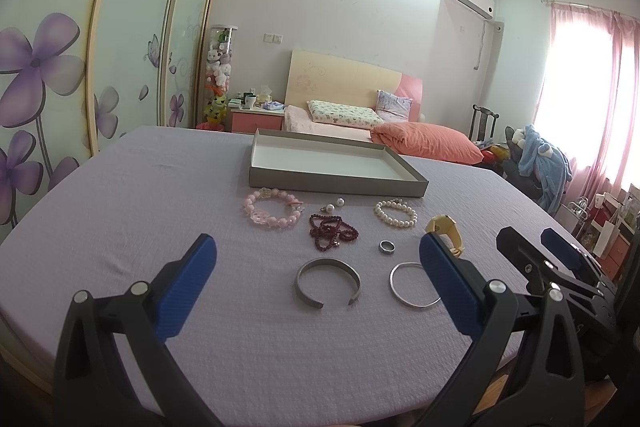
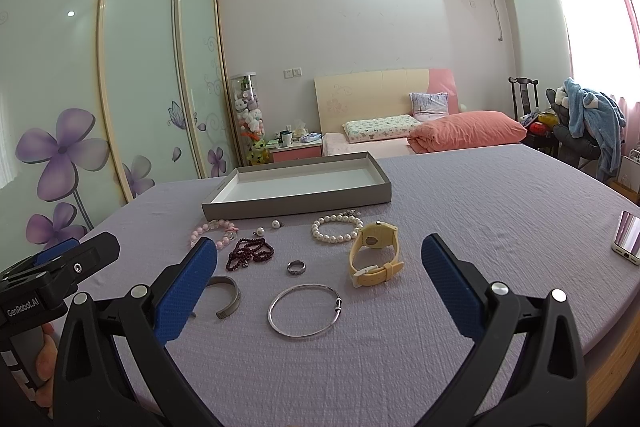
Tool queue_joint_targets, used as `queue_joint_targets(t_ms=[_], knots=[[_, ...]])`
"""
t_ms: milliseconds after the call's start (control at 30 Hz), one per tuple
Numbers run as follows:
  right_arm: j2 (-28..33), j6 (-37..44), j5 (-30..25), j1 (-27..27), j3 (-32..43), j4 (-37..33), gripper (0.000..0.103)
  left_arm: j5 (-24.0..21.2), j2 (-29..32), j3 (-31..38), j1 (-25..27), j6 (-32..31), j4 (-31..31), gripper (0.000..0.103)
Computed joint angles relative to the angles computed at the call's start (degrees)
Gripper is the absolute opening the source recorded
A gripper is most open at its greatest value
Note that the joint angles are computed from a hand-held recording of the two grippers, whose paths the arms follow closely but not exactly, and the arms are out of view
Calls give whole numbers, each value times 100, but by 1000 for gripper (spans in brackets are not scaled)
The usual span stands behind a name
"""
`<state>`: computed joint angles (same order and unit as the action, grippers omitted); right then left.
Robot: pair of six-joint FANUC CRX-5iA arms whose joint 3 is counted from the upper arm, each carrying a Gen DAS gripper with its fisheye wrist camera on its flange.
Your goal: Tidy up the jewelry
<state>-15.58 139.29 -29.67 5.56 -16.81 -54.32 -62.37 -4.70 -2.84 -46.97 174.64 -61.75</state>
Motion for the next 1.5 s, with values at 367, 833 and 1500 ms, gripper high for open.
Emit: queue_joint_targets(t_ms=[367,833,1500], knots=[[-4,81,-27,-42,-23,-74,101,11,-4,-4,5,0,5,99],[5,27,-12,-23,-14,-22,101,16,-6,-4,11,-1,14,99],[1671,-4037,-509,961,1008,3675,101,941,277,-81,1191,-1194,1426,99]])
